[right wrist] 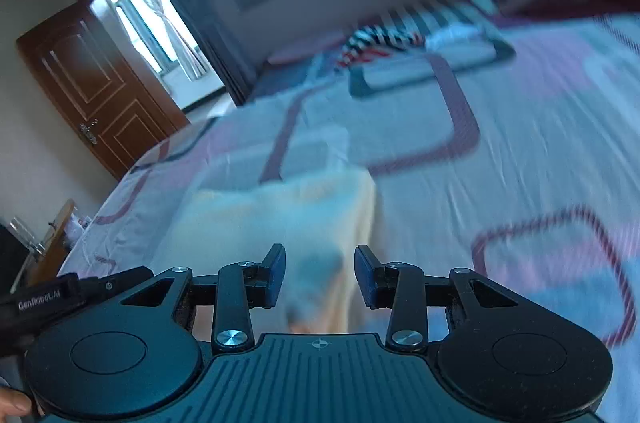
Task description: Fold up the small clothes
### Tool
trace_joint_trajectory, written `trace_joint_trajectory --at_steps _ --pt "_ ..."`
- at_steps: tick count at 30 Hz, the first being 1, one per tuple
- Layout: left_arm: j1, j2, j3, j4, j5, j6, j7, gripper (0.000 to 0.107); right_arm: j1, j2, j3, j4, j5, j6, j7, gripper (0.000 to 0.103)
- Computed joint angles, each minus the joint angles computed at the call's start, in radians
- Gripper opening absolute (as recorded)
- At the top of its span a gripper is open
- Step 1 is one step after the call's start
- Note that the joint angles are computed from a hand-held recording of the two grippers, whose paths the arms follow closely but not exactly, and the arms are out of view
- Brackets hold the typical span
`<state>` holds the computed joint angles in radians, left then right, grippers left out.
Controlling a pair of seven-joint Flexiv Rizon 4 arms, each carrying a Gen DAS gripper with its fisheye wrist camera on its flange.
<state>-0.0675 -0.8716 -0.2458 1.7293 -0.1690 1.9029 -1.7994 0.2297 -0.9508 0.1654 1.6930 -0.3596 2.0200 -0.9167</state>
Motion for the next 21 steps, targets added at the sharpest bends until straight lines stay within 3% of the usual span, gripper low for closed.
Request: trace_joint_trajectory --at_steps 4,8,10,12,15,21 --pt "-0.079 -0.044 0.079 -0.127 -0.054 -0.108 0.043 0.056 -0.013 -0.041 0.035 -0.095 -0.058 -0.052 0.002 0.039" --pt "-0.171 -0.084 0.196 -0.209 -0.133 -0.224 0.026 0.059 -0.005 -0.094 0.043 -0.194 -0.102 -0.189 -0.004 0.038" --pt "-0.156 -0.098 0.177 -0.214 -0.135 -0.228 0.026 0.062 0.013 -0.118 0.021 -0.224 -0.085 -0.244 -0.026 0.038" --pt "-0.15 -0.099 0.17 -0.214 -0.137 -0.234 0.024 0.063 0.038 -0.124 -0.015 -0.228 -0.058 -0.229 -0.058 0.038" --pt "-0.16 -0.072 0.182 -0.178 -0.132 -0.212 0.015 0.06 0.033 -0.107 -0.002 -0.215 -0.027 -0.242 -0.083 0.038" --pt "-0.164 0.034 0.184 0.009 -0.087 -0.095 0.026 0.062 0.015 0.005 0.017 -0.025 0.023 -0.083 -0.135 0.038"
